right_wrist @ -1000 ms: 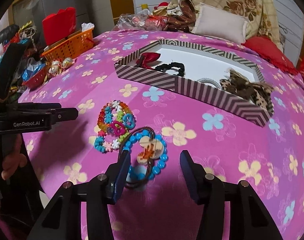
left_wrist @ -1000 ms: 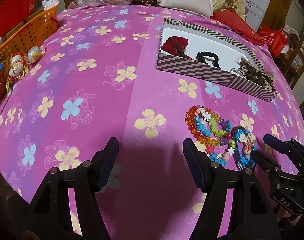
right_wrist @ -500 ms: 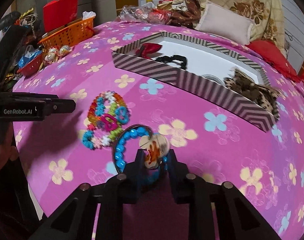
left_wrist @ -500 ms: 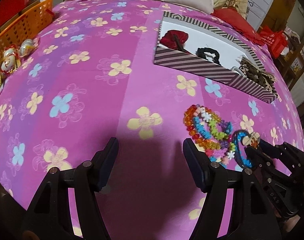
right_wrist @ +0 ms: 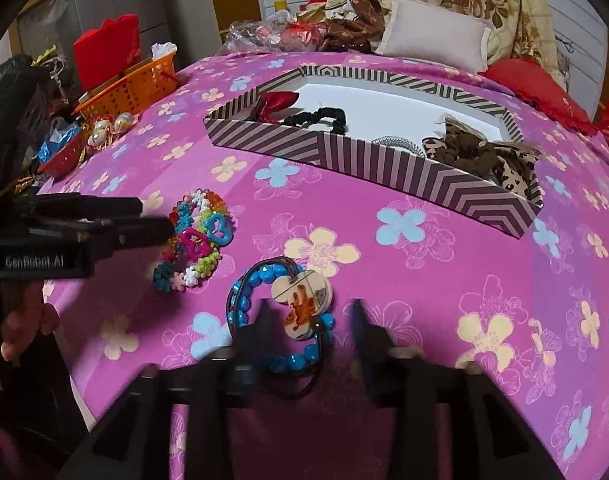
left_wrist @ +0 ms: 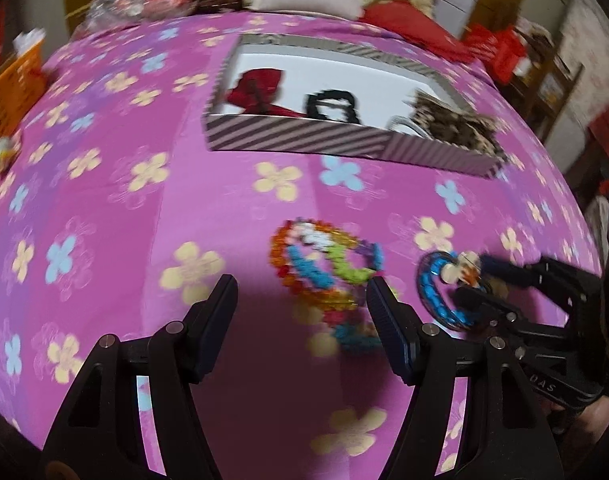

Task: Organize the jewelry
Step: 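Grasp the multicolour beaded bracelet with the left tool while the right tool holds the blue bracelet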

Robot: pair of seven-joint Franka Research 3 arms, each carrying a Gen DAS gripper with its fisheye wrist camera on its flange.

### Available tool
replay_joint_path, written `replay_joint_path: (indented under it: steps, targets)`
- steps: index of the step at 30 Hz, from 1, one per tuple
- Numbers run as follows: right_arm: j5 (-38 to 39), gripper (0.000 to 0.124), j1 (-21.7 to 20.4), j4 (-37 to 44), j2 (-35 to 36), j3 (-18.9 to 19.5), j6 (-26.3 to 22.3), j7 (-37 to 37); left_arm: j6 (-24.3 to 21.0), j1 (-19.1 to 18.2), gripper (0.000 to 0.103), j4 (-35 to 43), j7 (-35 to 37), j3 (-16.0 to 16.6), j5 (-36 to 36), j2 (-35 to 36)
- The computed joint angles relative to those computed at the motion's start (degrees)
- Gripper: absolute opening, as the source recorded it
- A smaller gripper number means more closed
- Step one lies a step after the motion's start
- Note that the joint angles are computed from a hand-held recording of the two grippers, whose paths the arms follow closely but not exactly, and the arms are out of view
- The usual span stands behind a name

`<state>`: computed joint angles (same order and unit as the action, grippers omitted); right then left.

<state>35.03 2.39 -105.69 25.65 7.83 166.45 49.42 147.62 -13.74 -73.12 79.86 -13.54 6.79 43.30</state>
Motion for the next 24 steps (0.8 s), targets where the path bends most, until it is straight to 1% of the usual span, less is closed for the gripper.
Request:
replay_joint_path:
  steps: [2,7,10,11,14,15,17,18,19,20,22,24]
  targets:
    - [1.0,0.046,-0.7,-0.2,-0.1,0.8,0.3,-0.9,-1.0,-0.2,0.067,1.4,1.7,-0.4,0.3,1.0]
    - [1.2,0.046,-0.8,-0.4,-0.4,0.8,0.6,-1.6,-4.4,-1.3,0.067,5.9,3.1,-0.2,0.5,3.9]
    - [0.9,0.046,-0.7,-0.2,-0.3,0.4,0.1,-1.7,-4.4,-0.9,0.067,5.8,4.9,-0.8,-0.3,3.9]
    - [1.4,0.046,-1.2,-0.1,-0.3,0.9,-0.4,-2.4,-4.6,-0.7,0.067,5.7,5.6,-1.0,-0.5,3.9]
    - [1.7,0.046,-1.2,0.0,-0.2,1.0,-0.6,-3.5,-4.8,-0.8,0.066,5.8,7.2,-1.0,-0.7,4.0]
    - [1.7,0.046,-1.1,0.0,-0.2,1.0,-0.4,-3.7,-4.7,-0.9,0.063,5.9,7.2,-0.8,-0.7,4.0]
    - [1.9,0.046,-1.0,0.1,-0.1,1.1,-0.2,-4.3,-4.4,-1.5,0.042,5.9,6.8,0.1,0.0,3.9]
    - [1.7,0.044,-0.7,0.2,0.0,0.9,-0.2,-4.1,-4.5,-1.5,0.036,6.1,6.7,0.2,0.0,4.0]
    - [1.2,0.042,-0.3,0.4,0.1,0.5,-0.4,-3.9,-4.8,-1.2,0.025,6.3,6.9,-0.1,-0.3,4.1]
    - [0.4,0.042,0.1,0.6,0.3,0.0,-0.8,-3.4,-5.2,-0.7,0.022,6.7,7.2,-0.5,-0.9,4.4]
    - [-0.9,0.042,0.9,0.8,0.6,-0.6,-0.3,-2.8,-5.8,0.4,0.021,7.3,8.0,-1.7,-2.8,4.7]
    - [-2.3,0.041,1.6,1.0,1.0,-1.2,0.1,-2.1,-5.9,0.9,0.020,7.3,8.4,-2.1,-3.9,4.7]
